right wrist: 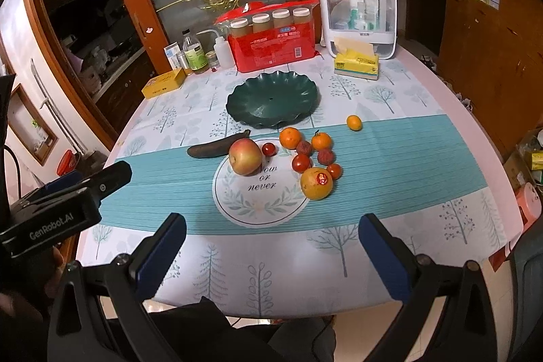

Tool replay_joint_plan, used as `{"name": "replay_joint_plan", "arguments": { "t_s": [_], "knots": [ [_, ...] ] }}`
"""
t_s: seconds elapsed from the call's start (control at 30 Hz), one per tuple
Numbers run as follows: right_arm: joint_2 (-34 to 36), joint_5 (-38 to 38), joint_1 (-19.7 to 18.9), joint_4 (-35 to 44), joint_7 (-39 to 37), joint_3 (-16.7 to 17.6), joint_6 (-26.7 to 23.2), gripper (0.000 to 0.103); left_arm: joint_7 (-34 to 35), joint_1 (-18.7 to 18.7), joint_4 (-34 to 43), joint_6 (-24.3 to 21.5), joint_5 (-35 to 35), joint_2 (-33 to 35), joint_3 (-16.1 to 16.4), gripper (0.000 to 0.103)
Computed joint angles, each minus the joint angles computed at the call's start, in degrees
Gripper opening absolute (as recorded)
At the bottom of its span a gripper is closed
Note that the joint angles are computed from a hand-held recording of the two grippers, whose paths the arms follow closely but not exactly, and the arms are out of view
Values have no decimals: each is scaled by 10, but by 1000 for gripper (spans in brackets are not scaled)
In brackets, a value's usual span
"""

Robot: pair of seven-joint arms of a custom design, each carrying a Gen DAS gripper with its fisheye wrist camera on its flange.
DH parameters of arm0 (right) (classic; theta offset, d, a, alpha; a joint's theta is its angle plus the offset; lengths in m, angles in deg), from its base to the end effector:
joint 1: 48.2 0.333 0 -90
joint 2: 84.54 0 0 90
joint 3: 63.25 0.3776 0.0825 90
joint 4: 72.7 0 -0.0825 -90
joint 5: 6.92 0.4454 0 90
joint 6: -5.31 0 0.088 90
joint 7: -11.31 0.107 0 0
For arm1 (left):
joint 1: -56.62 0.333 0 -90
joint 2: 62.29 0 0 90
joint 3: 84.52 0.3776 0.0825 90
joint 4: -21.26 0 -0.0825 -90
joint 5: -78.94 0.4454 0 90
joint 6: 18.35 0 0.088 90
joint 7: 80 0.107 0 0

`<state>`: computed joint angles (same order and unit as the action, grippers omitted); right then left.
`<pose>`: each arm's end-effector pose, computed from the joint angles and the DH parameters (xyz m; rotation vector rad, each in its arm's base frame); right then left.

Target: Organize fruits

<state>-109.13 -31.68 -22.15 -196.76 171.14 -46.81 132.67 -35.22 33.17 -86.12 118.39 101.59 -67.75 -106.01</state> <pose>0.3635 0.3504 0.6597 -1.5218 2.0404 -0.5600 0.4443 -0.4533 0.6643 -1.6620 2.0554 -0.8127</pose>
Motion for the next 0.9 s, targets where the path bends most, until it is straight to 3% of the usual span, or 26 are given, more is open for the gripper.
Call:
{"name": "replay_joint_plan", "arguments": {
  "t_s": [0.23, 0.47, 0.7, 0.9],
  "knots": [
    [9, -16, -3, 5, -1, 5, -4, 102, 25, 1, 0, 12, -24, 7, 6, 101],
    [16, 10, 0, 1, -13, -13, -2, 102, 49, -5, 24, 11, -43, 38, 13, 101],
    [29, 80, -3, -13, -32, -50, 12, 100, 86, -25, 93, -21, -61, 102, 28, 98],
    [56, 161, -16, -14, -66, -85, 15, 97, 113, -48, 189, -80, -89, 183, 49, 98]
  ]
}}
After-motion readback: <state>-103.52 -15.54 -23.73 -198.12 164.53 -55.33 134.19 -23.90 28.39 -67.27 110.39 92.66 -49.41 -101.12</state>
